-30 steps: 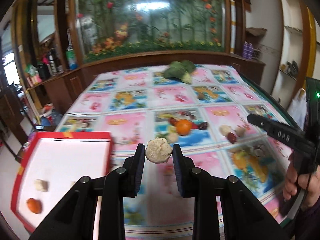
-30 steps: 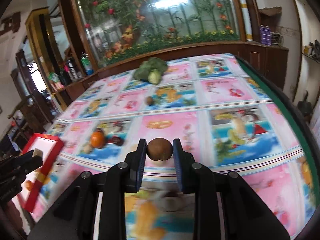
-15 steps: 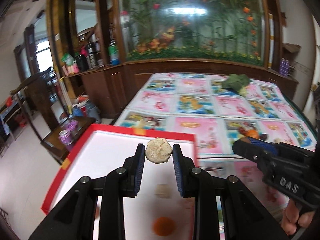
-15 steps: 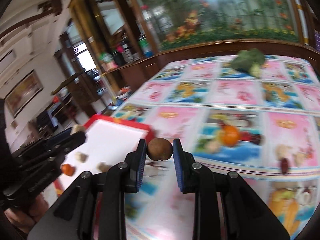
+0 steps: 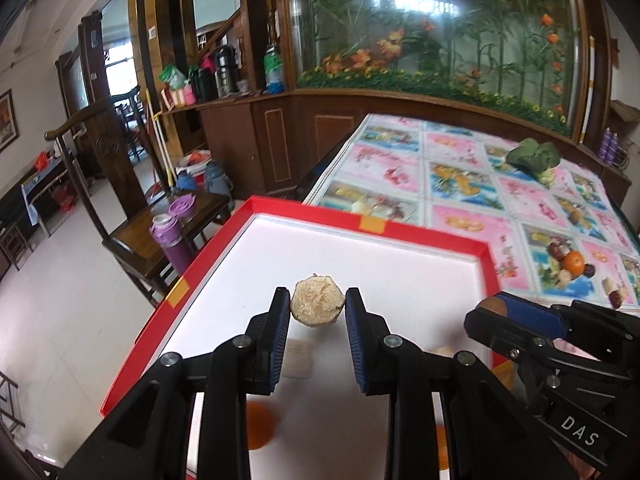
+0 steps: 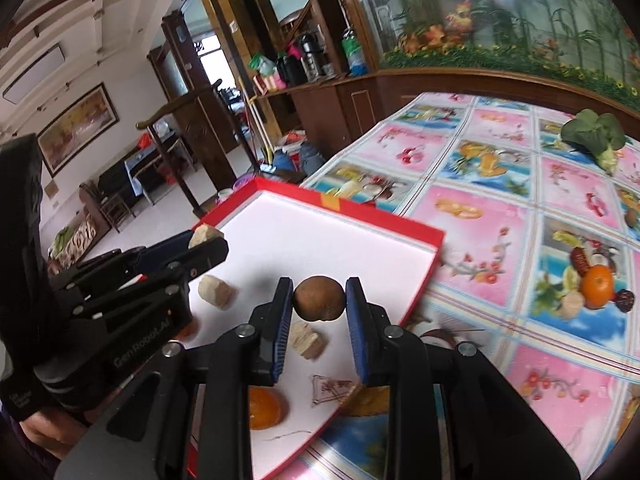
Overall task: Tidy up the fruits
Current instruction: 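Carry the brown fruit and beige bun into the tray and open both tools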
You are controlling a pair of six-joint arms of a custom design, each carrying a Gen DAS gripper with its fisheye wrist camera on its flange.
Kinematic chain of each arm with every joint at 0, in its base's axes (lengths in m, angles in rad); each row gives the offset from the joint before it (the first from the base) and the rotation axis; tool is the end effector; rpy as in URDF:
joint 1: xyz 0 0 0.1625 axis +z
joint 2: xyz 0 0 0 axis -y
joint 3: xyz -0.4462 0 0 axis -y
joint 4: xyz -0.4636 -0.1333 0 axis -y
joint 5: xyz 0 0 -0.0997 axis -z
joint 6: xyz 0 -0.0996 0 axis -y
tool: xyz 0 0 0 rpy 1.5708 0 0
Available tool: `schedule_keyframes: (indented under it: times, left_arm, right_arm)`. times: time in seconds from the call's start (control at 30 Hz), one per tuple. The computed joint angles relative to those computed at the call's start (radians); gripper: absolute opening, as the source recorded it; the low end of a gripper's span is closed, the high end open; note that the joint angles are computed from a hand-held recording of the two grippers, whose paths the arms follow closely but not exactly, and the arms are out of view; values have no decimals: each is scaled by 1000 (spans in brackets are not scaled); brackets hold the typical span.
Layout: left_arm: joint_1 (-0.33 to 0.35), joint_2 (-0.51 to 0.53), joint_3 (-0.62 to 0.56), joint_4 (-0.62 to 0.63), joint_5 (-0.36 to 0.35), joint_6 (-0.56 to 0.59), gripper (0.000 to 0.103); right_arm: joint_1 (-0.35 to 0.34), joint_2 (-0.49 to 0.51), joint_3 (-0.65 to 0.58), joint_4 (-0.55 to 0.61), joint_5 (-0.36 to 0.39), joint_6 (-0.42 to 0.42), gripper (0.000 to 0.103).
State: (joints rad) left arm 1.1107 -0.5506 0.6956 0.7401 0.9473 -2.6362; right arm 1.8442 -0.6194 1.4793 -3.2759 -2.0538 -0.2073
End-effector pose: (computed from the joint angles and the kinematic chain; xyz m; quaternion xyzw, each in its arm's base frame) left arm -0.1895 -0.8135 0.2032 0.3248 0.8418 -0.3133 0.2960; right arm 0.2993 -0.7448 0.0863 0.1155 -0.8835 0.4052 0.2048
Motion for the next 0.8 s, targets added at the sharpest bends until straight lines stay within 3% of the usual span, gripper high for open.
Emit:
schedule_keyframes:
  times: [0.37, 0.8]
  left_arm:
    - [15, 80, -106, 105, -27, -12, 27]
    - [6, 80, -90, 73, -84, 19, 28]
  right_arm:
    - [-8, 50, -74, 97, -34, 25, 29]
    - [-16, 80, -132, 194, -68, 64, 29]
